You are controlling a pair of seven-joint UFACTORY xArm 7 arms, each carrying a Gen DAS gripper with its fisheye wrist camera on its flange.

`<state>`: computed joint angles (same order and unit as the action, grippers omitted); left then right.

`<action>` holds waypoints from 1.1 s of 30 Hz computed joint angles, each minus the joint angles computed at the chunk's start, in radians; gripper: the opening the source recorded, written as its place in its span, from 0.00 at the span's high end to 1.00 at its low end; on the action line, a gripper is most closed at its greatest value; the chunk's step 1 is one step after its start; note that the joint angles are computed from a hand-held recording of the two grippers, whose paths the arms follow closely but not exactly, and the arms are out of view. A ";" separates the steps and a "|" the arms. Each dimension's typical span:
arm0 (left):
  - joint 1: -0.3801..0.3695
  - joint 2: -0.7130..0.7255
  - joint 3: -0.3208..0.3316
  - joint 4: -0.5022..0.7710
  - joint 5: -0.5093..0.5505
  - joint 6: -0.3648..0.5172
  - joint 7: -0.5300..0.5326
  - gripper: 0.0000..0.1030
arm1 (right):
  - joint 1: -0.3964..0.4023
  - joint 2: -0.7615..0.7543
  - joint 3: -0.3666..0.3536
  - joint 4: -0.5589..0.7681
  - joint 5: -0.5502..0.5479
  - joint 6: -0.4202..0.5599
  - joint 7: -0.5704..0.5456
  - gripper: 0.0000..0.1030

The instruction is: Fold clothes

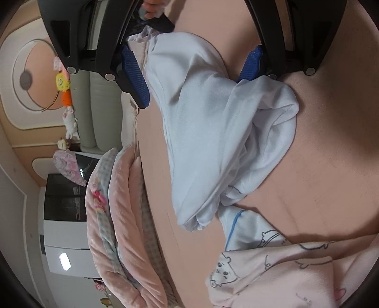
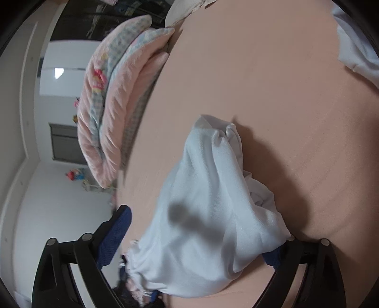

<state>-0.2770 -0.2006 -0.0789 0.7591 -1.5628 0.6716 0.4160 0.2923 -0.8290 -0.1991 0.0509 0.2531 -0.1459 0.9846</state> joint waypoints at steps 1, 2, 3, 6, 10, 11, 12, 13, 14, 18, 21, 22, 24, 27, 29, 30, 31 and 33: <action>0.002 0.006 -0.001 0.008 0.020 0.002 -0.024 0.31 | -0.023 0.005 0.029 0.010 -0.003 0.030 0.004 0.14; 0.002 0.013 -0.002 0.016 0.039 0.000 -0.043 0.31 | -0.055 0.008 0.067 0.021 -0.006 0.068 0.008 0.20; 0.002 0.022 -0.005 0.024 0.060 -0.008 -0.065 0.31 | -0.085 0.012 0.101 0.031 -0.011 0.103 0.011 0.26; -0.005 0.036 -0.018 0.035 0.094 -0.054 -0.106 0.31 | -0.160 0.014 0.183 0.051 -0.026 0.181 0.030 0.43; -0.026 0.050 -0.050 0.044 0.242 -0.162 -0.223 0.63 | -0.229 0.026 0.265 0.088 -0.072 0.259 0.041 0.49; -0.034 0.053 -0.048 0.043 0.249 -0.172 -0.221 0.68 | -0.246 0.028 0.286 0.099 -0.091 0.281 0.040 0.51; -0.041 0.057 -0.045 0.042 0.245 -0.179 -0.205 0.69 | -0.264 0.030 0.309 0.109 -0.109 0.300 0.044 0.53; -0.048 0.056 -0.043 0.039 0.239 -0.190 -0.181 0.72 | -0.278 0.033 0.326 0.118 -0.126 0.314 0.046 0.54; -0.053 0.053 -0.045 0.037 0.254 -0.202 -0.164 0.74 | -0.285 0.035 0.335 0.124 -0.141 0.320 0.045 0.57; -0.073 0.041 -0.056 0.028 0.395 -0.258 -0.190 0.77 | -0.303 0.037 0.354 0.142 -0.184 0.339 0.049 0.63; -0.089 0.036 -0.047 0.027 0.447 -0.271 -0.216 0.78 | -0.312 0.032 0.362 0.151 -0.208 0.355 0.051 0.66; -0.093 0.036 -0.039 0.029 0.446 -0.264 -0.218 0.79 | -0.315 0.031 0.366 0.154 -0.216 0.361 0.051 0.66; -0.096 0.037 -0.023 0.032 0.423 -0.243 -0.211 0.79 | -0.318 0.030 0.368 0.157 -0.228 0.364 0.051 0.68; -0.092 0.034 -0.012 0.035 0.396 -0.217 -0.205 0.80 | -0.317 0.023 0.364 0.161 -0.237 0.369 0.051 0.71; -0.088 0.030 -0.012 0.036 0.396 -0.206 -0.210 0.81 | -0.320 0.015 0.369 0.173 -0.245 0.396 0.051 0.72; -0.086 0.025 -0.013 0.034 0.403 -0.203 -0.217 0.81 | -0.321 0.006 0.374 0.177 -0.251 0.410 0.053 0.73; -0.086 0.019 -0.016 0.032 0.410 -0.203 -0.228 0.82 | -0.324 0.000 0.383 0.182 -0.256 0.422 0.058 0.73; -0.091 0.001 -0.012 0.025 0.398 -0.193 -0.227 0.82 | -0.334 -0.013 0.411 0.195 -0.276 0.454 0.072 0.74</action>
